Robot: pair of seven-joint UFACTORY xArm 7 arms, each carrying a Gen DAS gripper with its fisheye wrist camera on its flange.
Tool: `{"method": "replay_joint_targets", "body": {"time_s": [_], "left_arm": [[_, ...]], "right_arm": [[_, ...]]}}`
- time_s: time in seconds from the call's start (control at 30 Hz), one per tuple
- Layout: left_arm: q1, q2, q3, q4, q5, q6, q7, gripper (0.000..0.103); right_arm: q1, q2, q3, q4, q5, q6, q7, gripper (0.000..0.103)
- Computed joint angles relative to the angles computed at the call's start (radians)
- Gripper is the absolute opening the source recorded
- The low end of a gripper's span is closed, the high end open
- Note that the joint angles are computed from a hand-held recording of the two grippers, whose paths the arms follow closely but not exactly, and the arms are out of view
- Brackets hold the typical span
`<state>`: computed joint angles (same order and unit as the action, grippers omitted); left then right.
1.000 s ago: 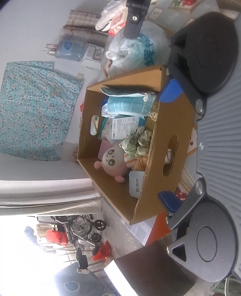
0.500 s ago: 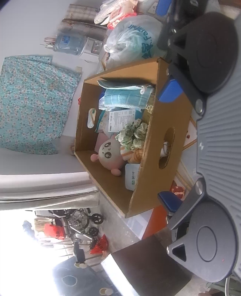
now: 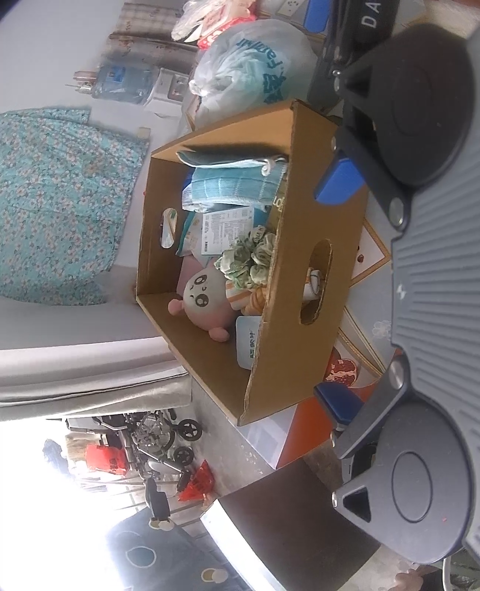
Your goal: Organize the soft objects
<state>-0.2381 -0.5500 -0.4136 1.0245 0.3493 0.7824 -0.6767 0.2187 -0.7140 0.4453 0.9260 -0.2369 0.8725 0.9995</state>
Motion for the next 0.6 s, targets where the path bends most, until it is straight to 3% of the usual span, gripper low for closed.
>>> {"method": "replay_joint_targets", "body": {"time_s": [0.6], "left_arm": [[0.007,0.003,-0.002,-0.004,0.017,0.027,0.000,0.103]], "right_arm": [[0.013,0.040,-0.003,0.018,-0.015,0.019,-0.019,0.102]]}}
